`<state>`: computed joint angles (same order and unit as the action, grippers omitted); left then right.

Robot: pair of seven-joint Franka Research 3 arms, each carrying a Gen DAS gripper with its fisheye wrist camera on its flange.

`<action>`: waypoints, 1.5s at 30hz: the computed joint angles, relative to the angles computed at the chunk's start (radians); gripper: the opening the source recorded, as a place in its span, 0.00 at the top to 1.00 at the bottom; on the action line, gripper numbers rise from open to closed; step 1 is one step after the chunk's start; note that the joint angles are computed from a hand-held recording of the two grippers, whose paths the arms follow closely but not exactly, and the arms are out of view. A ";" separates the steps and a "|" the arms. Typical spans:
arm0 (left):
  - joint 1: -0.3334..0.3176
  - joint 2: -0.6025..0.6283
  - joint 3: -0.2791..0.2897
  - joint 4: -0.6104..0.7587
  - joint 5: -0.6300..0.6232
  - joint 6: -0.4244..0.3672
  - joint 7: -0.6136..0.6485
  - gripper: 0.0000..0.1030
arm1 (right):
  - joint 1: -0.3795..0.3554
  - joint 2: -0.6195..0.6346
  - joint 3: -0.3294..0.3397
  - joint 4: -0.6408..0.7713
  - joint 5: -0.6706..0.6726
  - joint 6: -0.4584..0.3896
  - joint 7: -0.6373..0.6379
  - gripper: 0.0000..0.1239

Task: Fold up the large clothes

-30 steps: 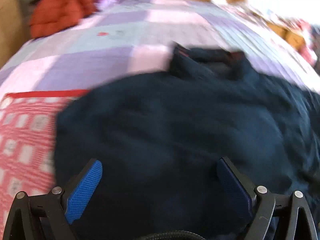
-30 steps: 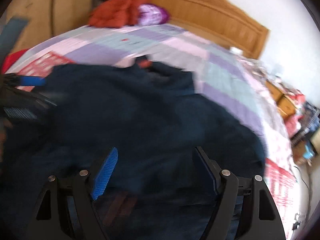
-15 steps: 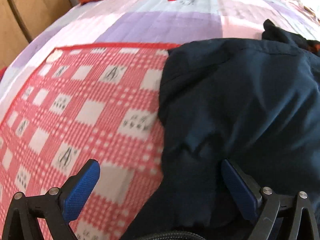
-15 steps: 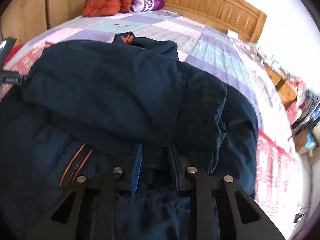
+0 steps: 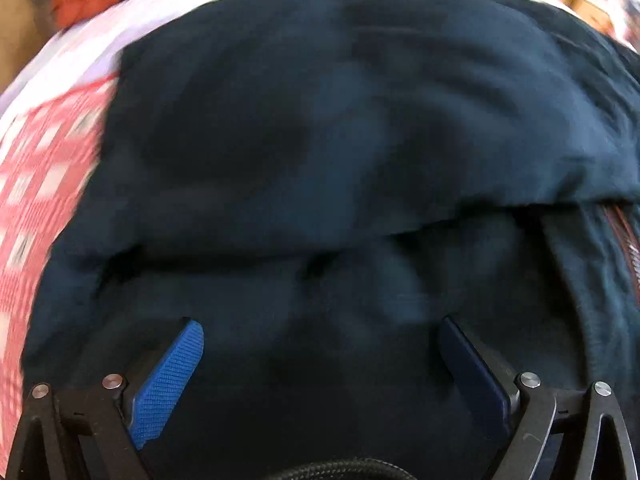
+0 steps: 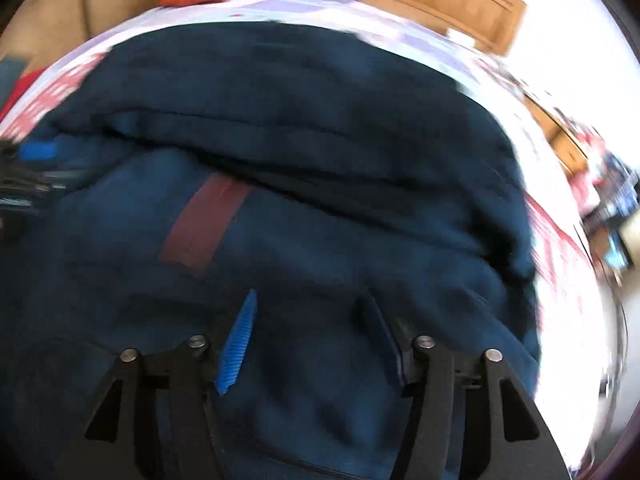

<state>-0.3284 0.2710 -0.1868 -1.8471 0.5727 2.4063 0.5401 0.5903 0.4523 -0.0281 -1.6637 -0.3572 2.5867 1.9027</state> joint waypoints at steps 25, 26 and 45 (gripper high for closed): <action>-0.020 -0.501 -0.139 -0.536 -0.084 -0.112 -0.139 0.05 | -0.170 -0.616 0.188 -0.745 -0.208 0.051 0.352 0.48; -0.027 -0.528 -0.142 -0.563 -0.093 -0.112 -0.147 0.05 | -0.177 -0.648 0.199 -0.782 -0.189 0.061 0.353 0.48; -0.209 -0.926 -0.191 -0.768 -0.369 -0.338 -0.197 0.08 | -0.153 -1.228 0.314 -1.175 0.207 -0.200 0.166 0.48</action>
<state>-0.5374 -0.6552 -0.3776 -2.6155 0.2035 2.0678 0.3432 0.4377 -0.7760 0.2861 -2.8388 -0.1505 2.3867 2.0691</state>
